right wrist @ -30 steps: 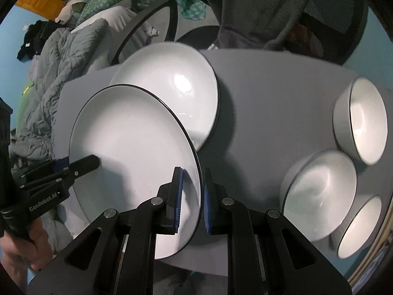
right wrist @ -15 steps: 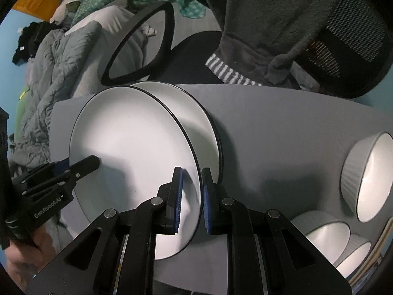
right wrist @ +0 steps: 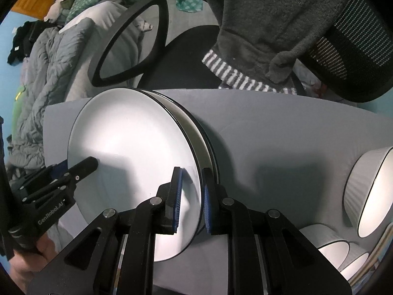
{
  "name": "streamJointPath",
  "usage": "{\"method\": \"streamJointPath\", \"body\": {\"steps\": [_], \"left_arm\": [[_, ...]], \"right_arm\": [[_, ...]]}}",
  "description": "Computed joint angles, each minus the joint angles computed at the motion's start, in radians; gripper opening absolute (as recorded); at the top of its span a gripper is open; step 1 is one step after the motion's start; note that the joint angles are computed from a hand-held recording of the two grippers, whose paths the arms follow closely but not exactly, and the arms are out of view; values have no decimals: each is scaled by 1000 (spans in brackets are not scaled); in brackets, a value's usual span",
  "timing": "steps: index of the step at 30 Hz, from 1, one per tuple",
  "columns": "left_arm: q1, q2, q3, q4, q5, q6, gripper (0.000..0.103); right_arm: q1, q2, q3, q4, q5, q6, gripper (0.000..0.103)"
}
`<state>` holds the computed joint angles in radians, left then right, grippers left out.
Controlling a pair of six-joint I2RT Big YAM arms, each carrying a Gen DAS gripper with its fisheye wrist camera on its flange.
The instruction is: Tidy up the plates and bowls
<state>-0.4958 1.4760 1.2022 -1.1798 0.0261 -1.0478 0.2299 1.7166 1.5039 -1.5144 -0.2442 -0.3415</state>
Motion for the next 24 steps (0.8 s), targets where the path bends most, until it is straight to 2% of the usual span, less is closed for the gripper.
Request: {"method": "streamJointPath", "body": {"steps": [5, 9, 18, 22, 24], "left_arm": [[-9, 18, 24, -28, -21, 32, 30], [-14, 26, 37, -50, -28, 34, 32], [-17, 4, 13, -39, -12, 7, 35], [-25, -9, 10, -36, -14, -3, 36], [-30, -17, 11, -36, -19, -5, 42]], "right_arm": [[18, 1, 5, -12, 17, 23, 34], [36, -1, 6, -15, 51, 39, 38], [58, 20, 38, -57, 103, 99, 43], [59, 12, 35, -56, 97, 109, 51], [59, 5, 30, -51, 96, 109, 54]]}}
